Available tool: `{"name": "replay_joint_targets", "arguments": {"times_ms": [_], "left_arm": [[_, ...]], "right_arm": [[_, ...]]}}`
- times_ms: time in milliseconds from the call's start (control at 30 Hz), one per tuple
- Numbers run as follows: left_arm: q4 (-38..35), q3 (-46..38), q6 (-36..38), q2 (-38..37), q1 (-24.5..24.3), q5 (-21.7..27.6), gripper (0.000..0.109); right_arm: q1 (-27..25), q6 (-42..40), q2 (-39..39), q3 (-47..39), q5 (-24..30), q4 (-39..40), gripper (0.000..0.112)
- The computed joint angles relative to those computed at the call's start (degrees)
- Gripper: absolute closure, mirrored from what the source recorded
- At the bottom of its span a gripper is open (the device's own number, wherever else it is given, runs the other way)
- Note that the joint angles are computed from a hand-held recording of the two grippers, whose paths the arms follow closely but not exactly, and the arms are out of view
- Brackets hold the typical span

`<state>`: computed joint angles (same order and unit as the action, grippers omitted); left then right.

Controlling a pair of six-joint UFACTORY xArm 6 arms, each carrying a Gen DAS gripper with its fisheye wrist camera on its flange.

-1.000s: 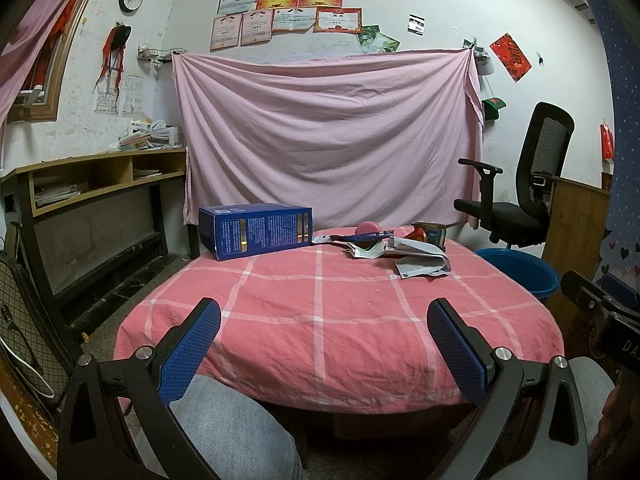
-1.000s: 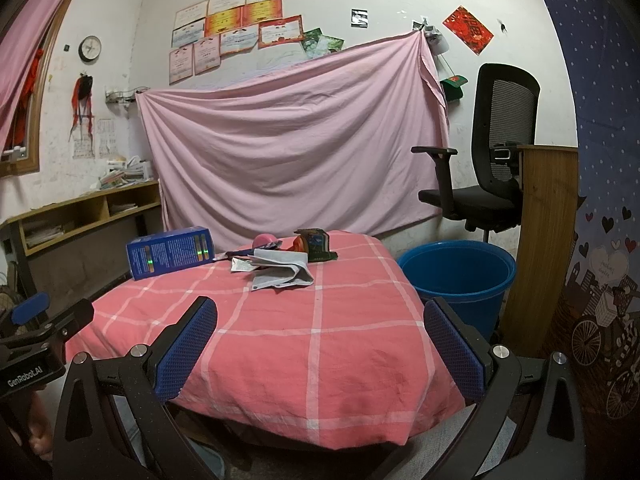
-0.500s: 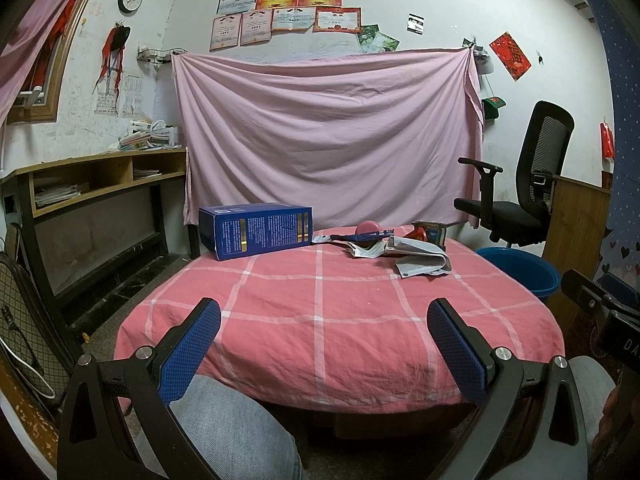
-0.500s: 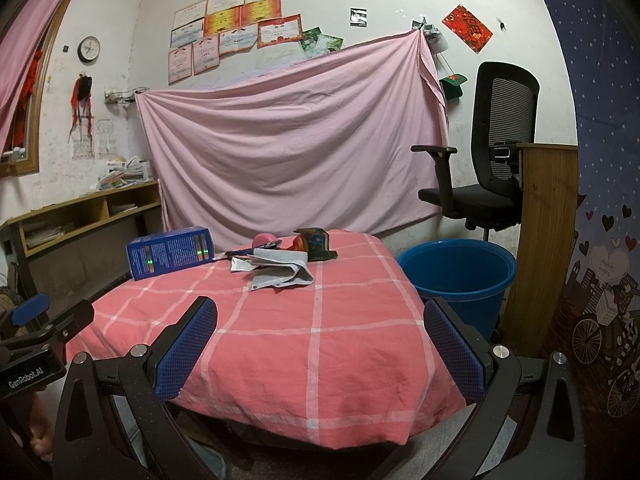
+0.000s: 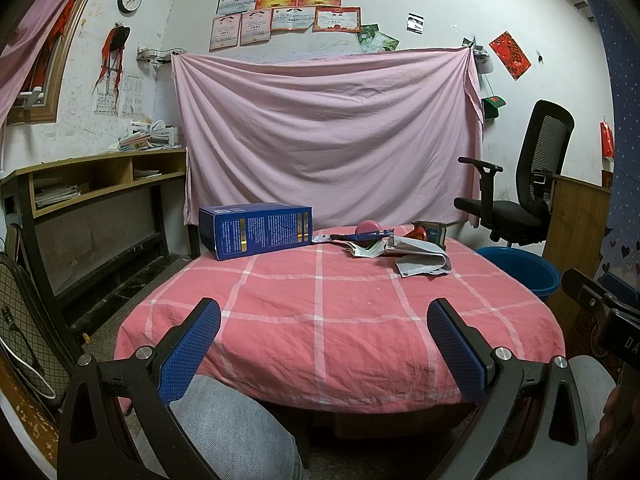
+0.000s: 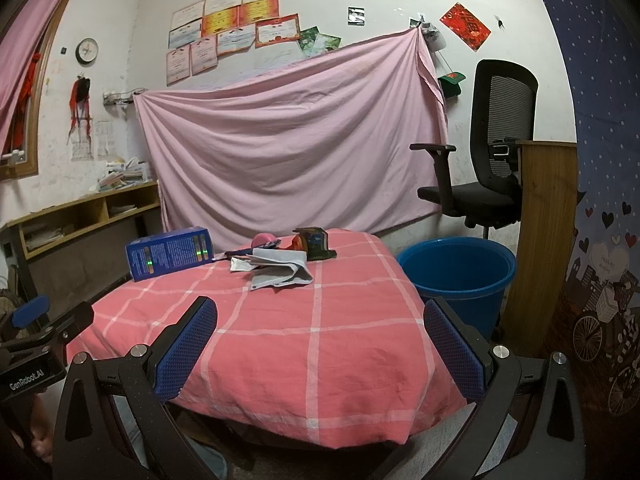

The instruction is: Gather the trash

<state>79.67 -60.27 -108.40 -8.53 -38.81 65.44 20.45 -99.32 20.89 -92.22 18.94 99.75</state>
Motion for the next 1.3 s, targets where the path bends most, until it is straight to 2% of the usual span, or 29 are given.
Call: {"name": "replay_joint_targets", "arguments": {"times_ms": [467, 733, 800, 1000, 1167, 1300], "left_arm": [[-0.1, 0.0, 0.1, 0.0, 0.0, -0.2, 0.007], [0.1, -0.9, 1.5, 0.2, 2.8, -4.3, 0.007], [0.6, -2.8, 1.9, 1.6, 3.8, -5.2, 0.007], [3.7, -6.2, 2.3, 4.0, 7.6, -8.6, 0.007], [6.1, -10.0, 2.9, 6.9, 11.2, -11.7, 0.007], [7.0, -13.3, 4.4, 9.6, 14.8, -14.9, 0.007]], "right_arm": [[-0.2, 0.2, 0.1, -0.1, 0.2, -0.1, 0.009], [0.0, 2.5, -0.2, -0.5, 1.0, -1.3, 0.009], [-1.1, 3.0, 0.9, -1.8, 2.6, -0.7, 0.009], [-0.7, 4.6, 3.9, -7.2, 2.2, -2.1, 0.009], [-0.2, 5.6, 9.0, -15.5, 1.0, -3.5, 0.009], [0.2, 9.8, 14.4, -23.2, 0.3, -8.0, 0.009]]}}
